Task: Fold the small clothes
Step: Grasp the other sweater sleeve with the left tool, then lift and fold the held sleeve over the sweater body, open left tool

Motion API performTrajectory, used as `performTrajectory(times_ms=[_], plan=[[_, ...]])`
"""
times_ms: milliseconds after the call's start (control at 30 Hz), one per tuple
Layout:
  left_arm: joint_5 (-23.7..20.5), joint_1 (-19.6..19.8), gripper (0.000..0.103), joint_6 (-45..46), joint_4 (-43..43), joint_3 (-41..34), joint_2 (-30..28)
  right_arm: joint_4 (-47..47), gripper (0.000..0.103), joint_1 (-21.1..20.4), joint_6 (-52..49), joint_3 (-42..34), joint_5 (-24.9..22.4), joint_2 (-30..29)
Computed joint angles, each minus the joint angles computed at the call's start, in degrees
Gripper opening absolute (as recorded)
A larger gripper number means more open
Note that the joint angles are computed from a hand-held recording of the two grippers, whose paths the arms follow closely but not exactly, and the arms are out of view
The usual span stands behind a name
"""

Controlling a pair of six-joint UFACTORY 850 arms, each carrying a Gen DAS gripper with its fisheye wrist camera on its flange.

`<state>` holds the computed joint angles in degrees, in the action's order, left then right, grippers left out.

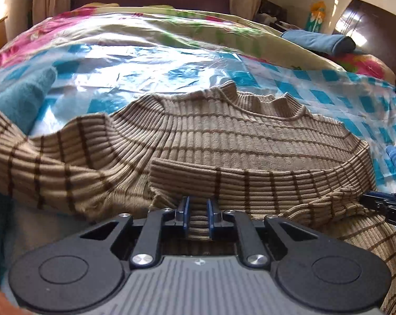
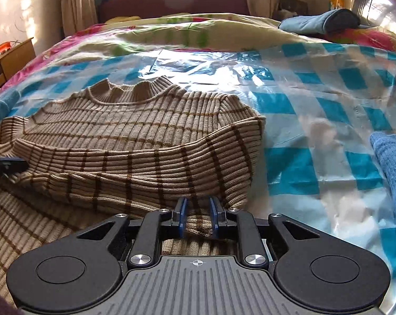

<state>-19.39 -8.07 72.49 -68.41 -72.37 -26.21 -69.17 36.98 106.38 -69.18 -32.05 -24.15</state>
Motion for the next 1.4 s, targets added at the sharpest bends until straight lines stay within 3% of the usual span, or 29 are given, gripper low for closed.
performTrajectory(times_ms=[133, 200, 267, 467, 633, 733, 967, 1067, 1133, 1300, 1400], plan=[[1.7, 0.2, 0.018, 4.6, -5.0, 1.6, 1.5, -1.3, 0.019, 1.0, -0.1, -0.6, -1.1, 0.1], [1.6, 0.5, 0.018, 2.2, -3.1, 1.4, 1.2, -2.9, 0.02, 1.1, 1.3, -0.9, -0.2, -0.2], [1.3, 0.7, 0.018, 0.0, -1.4, 1.2, 0.8, 2.5, 0.021, 0.7, -4.8, -2.6, 0.0, -1.5], [0.5, 2.0, 0.018, 9.2, -12.6, 4.0, 3.4, 1.6, 0.022, 1.6, -4.7, -3.5, -0.9, -0.9], [1.2, 2.5, 0.018, 1.4, -5.1, 3.5, 2.8, 2.9, 0.025, 2.4, -8.9, -6.4, 1.5, -2.7], [0.1, 3.3, 0.018, 5.4, -9.6, 4.8, 4.0, 6.7, 0.025, 2.9, -13.5, -9.3, 1.8, -4.9], [-2.0, 8.3, 0.019, 13.0, -18.7, 5.8, 8.0, 6.0, 0.025, 4.1, -15.0, -12.4, 4.1, -6.3], [-0.5, 11.5, 0.023, 14.3, -22.2, 4.4, 8.1, 6.7, 0.025, 4.6, -17.3, -15.2, 5.2, -8.1], [2.0, 13.6, 0.025, 11.9, -22.2, 2.4, 6.9, 7.8, 0.025, 4.9, -19.3, -17.3, 6.1, -9.4], [4.8, 18.2, 0.025, -5.0, -13.5, -5.3, 0.6, 11.7, 0.025, 5.7, -26.0, -23.1, 7.3, -13.0], [-0.5, 20.6, 0.033, -10.0, -15.6, -8.9, -3.2, 14.8, 0.025, 6.1, -30.6, -26.8, 7.5, -15.4]])
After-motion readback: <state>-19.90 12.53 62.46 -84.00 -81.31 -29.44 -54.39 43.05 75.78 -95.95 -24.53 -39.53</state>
